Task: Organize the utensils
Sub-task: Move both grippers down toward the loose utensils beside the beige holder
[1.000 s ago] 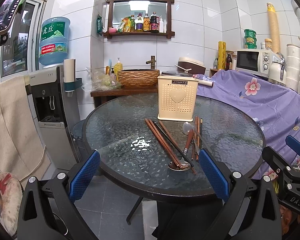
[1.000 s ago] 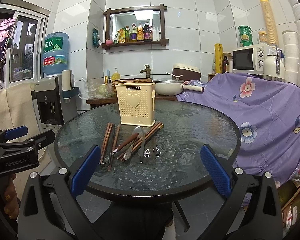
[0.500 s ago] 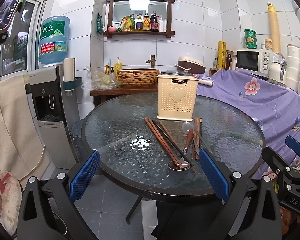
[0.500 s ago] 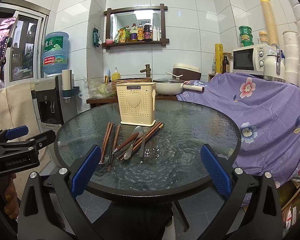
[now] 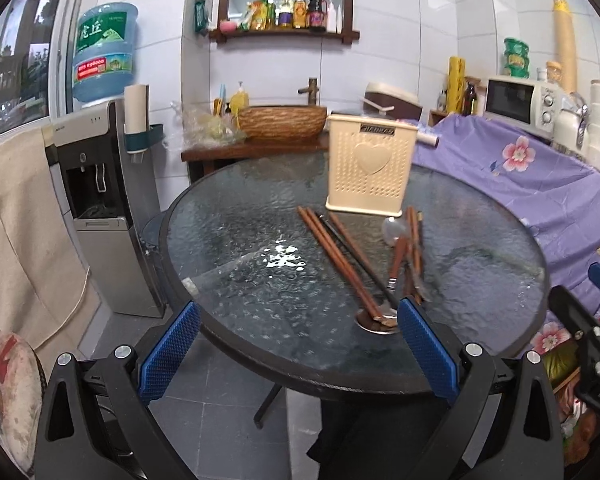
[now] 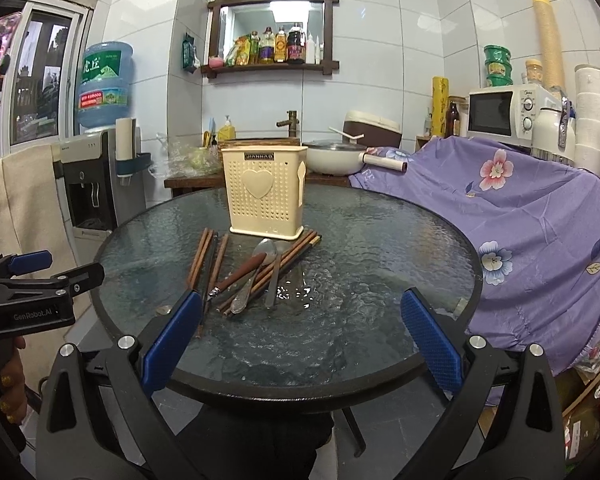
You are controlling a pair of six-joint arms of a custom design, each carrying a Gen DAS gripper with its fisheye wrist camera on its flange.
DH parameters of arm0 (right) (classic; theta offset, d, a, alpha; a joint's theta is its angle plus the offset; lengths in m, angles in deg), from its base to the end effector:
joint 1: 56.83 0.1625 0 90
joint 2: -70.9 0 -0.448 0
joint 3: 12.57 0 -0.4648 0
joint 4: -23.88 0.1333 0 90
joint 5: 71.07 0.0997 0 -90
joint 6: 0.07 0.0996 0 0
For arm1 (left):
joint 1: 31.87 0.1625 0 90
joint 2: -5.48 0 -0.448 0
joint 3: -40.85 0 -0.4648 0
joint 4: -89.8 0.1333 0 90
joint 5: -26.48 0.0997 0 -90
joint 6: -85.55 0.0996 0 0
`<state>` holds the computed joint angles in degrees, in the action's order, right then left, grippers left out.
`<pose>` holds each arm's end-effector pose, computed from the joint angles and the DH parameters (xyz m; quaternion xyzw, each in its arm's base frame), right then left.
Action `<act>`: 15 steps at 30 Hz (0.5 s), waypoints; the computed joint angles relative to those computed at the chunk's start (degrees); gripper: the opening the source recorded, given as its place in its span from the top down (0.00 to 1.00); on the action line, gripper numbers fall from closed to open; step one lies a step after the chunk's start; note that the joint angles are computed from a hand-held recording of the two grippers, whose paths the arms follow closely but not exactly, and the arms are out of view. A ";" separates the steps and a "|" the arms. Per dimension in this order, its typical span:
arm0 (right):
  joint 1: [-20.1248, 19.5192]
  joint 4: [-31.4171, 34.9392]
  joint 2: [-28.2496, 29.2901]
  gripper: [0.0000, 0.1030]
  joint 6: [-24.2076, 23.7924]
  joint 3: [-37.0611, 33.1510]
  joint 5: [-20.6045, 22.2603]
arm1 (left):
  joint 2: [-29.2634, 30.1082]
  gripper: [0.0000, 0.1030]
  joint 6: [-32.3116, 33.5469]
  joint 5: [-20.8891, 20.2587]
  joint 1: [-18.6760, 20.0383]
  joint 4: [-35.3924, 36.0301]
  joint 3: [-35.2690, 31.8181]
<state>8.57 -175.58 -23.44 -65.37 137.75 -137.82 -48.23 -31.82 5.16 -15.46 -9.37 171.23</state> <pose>0.0075 -0.3983 0.2496 0.3892 -0.7886 0.4390 0.1840 -0.2978 -0.3234 -0.0346 0.0348 0.7539 -0.5107 0.4118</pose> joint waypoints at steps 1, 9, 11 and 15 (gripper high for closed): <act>1.01 0.15 1.11 0.05 0.79 -1.09 -1.48 | -0.29 0.06 2.03 0.24 0.84 -1.36 0.10; 7.38 7.00 8.85 0.05 5.71 -9.64 -13.87 | -1.92 0.06 21.83 -0.02 8.91 -17.39 0.88; 8.07 8.97 10.19 0.07 6.46 -11.30 -15.55 | -1.91 0.06 26.95 -0.34 10.56 -22.85 1.26; 10.40 12.87 13.07 0.19 7.21 -15.35 -19.30 | -2.65 0.06 35.90 -0.80 13.94 -30.89 1.33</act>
